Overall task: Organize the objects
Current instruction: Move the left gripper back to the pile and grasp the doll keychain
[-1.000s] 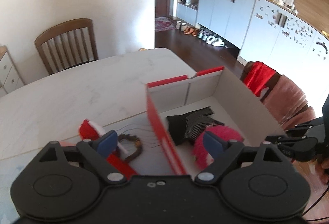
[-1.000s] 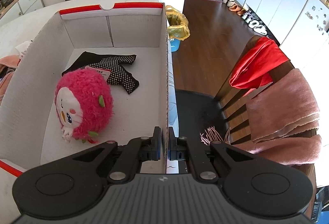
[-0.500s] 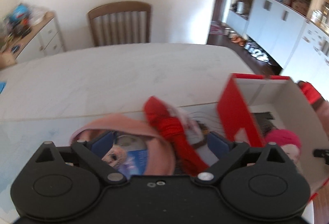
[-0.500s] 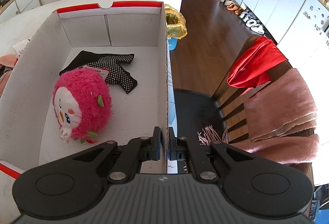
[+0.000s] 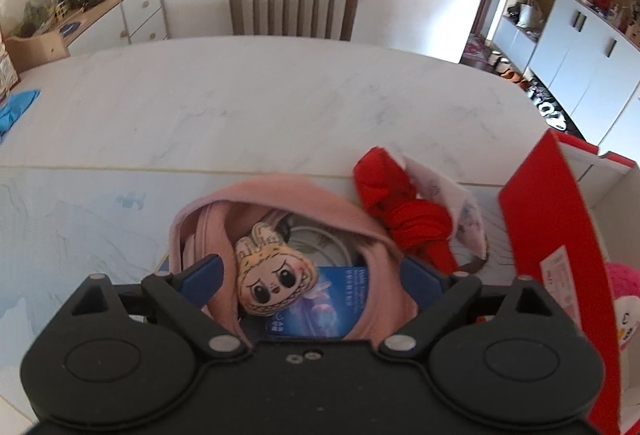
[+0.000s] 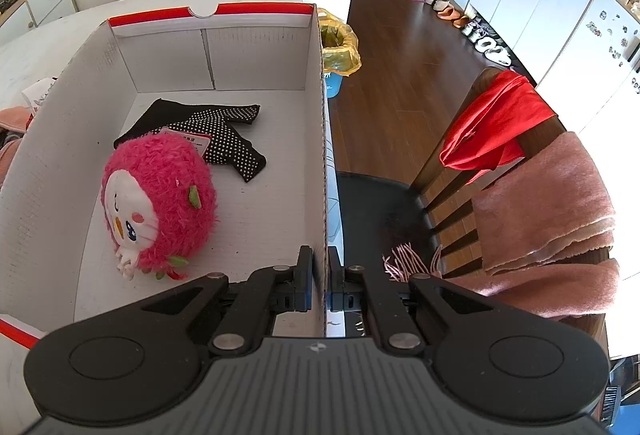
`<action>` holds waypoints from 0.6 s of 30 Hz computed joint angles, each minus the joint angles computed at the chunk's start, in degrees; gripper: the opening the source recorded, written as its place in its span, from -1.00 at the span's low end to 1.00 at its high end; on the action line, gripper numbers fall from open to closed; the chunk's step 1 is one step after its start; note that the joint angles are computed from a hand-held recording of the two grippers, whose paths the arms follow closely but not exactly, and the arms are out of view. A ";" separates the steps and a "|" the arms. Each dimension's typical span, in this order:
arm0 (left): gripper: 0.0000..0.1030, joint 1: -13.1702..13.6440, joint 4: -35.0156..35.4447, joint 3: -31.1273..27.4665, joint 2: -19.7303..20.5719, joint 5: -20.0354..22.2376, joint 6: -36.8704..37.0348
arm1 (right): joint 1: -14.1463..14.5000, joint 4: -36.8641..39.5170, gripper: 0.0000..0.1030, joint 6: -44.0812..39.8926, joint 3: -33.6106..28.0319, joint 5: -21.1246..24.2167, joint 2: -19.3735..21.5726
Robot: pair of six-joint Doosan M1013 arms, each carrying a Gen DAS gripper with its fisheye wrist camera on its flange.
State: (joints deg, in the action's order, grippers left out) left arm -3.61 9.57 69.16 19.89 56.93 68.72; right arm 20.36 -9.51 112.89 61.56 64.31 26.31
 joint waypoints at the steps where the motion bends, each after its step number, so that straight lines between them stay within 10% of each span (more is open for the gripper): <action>1: 0.79 0.07 0.11 0.02 0.12 0.17 -0.28 | 0.00 0.00 -0.90 0.00 0.00 0.00 0.00; 18: 0.15 0.92 1.91 -0.32 1.71 2.93 -4.42 | 0.06 -0.10 -0.90 0.06 0.03 -0.01 -0.03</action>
